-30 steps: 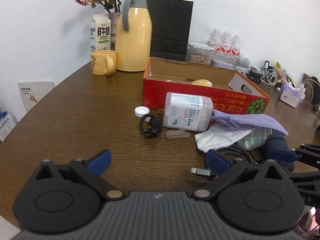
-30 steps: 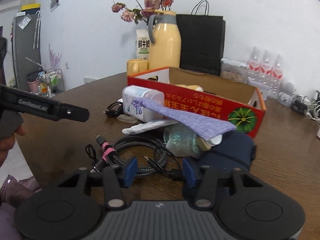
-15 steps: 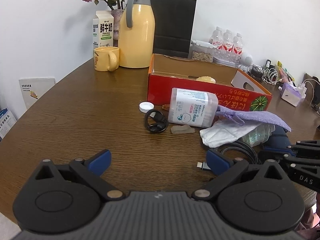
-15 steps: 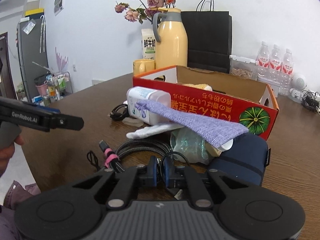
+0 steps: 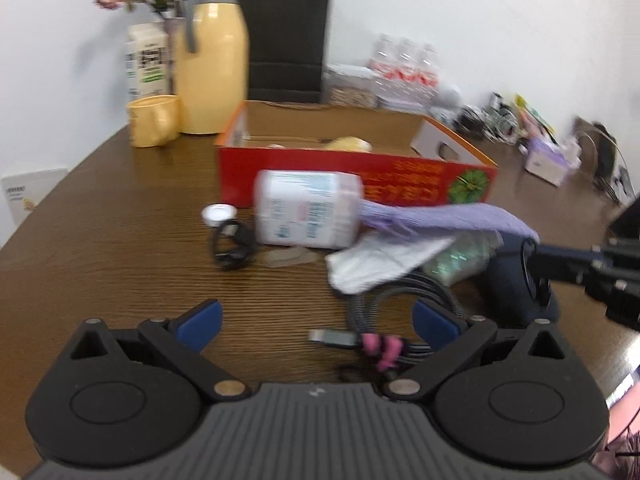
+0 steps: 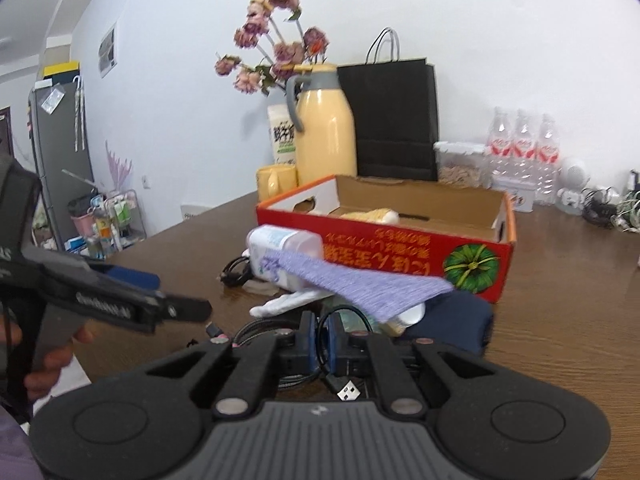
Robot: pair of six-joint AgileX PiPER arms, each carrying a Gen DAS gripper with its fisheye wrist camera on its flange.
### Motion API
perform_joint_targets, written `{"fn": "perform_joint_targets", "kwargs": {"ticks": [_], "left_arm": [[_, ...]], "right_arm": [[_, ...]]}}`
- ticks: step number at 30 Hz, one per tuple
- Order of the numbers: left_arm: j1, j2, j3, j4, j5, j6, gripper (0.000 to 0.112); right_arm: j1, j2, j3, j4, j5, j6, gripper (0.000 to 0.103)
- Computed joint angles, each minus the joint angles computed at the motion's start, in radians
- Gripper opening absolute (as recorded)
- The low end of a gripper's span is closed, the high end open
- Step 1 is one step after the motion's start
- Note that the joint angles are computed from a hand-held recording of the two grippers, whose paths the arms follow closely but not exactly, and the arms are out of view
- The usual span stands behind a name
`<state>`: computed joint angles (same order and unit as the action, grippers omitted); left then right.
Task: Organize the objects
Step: 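Move the right gripper to the black cable's plug and grasp it, then grasp the coiled braided cable with the left gripper while the right gripper holds the plug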
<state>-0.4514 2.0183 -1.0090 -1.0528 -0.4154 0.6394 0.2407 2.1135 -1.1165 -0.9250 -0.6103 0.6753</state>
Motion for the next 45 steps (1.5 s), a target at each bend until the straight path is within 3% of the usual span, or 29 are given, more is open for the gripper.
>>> {"fn": "perform_joint_targets", "kwargs": {"ticks": [5,11,15,18,25,26,27,30,39,45], "left_arm": [[-0.015,0.079,-0.133,-0.109,0.073,0.169,0.103],[-0.028,0.169,-0.276,-0.402,0.131,0.496,0.103],[-0.031,0.213,-0.336,-0.6,0.132,0.694,0.103],[-0.039,0.237,-0.364,-0.649,0.113,0.738,0.103],[-0.054,0.256,-0.366,-0.54,0.075,0.617,0.103],[-0.054,0.253,-0.359,-0.512,0.074,0.584,0.101],[-0.058,0.248,-0.343,-0.451,0.068,0.523,0.092],[-0.064,0.237,-0.31,-0.36,0.054,0.442,0.092],[-0.061,0.12,-0.117,-0.005,0.031,0.091,0.09],[-0.053,0.018,-0.012,0.109,-0.051,-0.011,0.09]], "right_arm": [[-0.03,-0.023,0.029,0.034,0.0,-0.038,0.005],[-0.066,-0.013,0.022,0.049,0.005,-0.043,0.005],[-0.081,0.008,0.001,0.032,-0.001,-0.027,0.005],[-0.081,0.023,-0.018,0.01,-0.005,-0.007,0.005],[-0.082,0.04,-0.033,-0.011,-0.015,0.017,0.005],[-0.082,0.04,-0.032,-0.01,-0.015,0.016,0.005],[-0.082,0.039,-0.029,-0.009,-0.016,0.015,0.005],[-0.081,0.037,-0.025,-0.005,-0.019,0.011,0.005],[-0.074,0.005,0.014,0.029,-0.023,-0.026,0.005],[-0.072,-0.038,0.053,0.094,-0.034,-0.093,0.006]]}}
